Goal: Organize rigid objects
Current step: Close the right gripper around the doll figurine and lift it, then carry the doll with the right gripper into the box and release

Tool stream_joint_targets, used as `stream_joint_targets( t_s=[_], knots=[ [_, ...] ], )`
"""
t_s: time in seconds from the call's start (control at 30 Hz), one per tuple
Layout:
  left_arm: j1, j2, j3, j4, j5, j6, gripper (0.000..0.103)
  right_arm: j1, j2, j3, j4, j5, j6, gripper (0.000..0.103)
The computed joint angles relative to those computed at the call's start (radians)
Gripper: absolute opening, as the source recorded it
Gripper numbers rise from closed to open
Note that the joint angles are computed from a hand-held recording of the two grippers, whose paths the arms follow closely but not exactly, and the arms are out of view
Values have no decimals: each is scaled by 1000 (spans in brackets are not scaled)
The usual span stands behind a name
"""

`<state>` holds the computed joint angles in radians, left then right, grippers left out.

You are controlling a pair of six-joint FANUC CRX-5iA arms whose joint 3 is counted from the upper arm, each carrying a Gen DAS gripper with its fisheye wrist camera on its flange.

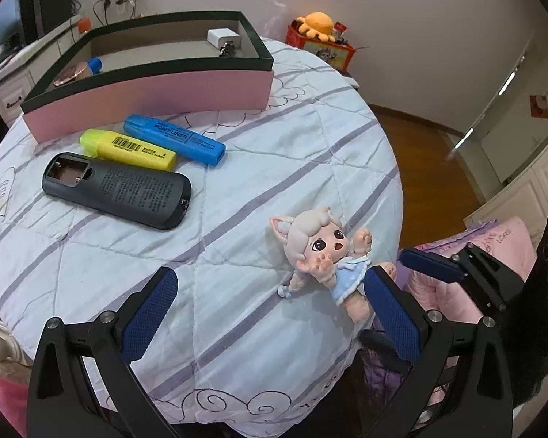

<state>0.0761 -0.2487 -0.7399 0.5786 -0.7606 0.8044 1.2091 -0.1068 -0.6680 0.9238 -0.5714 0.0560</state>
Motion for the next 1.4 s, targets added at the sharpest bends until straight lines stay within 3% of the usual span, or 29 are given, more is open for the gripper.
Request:
stream_joint_targets(
  t_s=[0.13,0.3,0.33,0.37,0.4,0.6,0.8,0.97,1.23,1.4],
  knots=[
    [3,4,-2,10,-6,-25,103,-10,78,37,76,11,-64,78],
    [11,-1,-4,11,-10,-46,103,-55,124,32,288,23,-298,78],
    [13,-4,-6,13,-9,-51,103,-64,130,32,317,22,-330,73],
    [18,-9,-10,21,-8,-62,103,-73,135,35,320,33,-339,60],
    [22,-12,-12,24,-8,-66,103,-79,142,42,307,44,-335,54],
    [51,-36,-23,52,-15,-118,103,-92,153,51,361,34,-383,45],
    [93,-79,-33,121,-14,-197,103,-82,159,82,349,-20,-354,44],
    [150,-100,-28,205,-1,-278,103,-80,175,160,293,-93,-242,45],
    [196,-25,55,257,140,-302,103,-146,226,324,280,-103,-109,45],
    [200,74,136,254,237,-284,103,-209,344,514,175,-75,20,45]
  ],
)
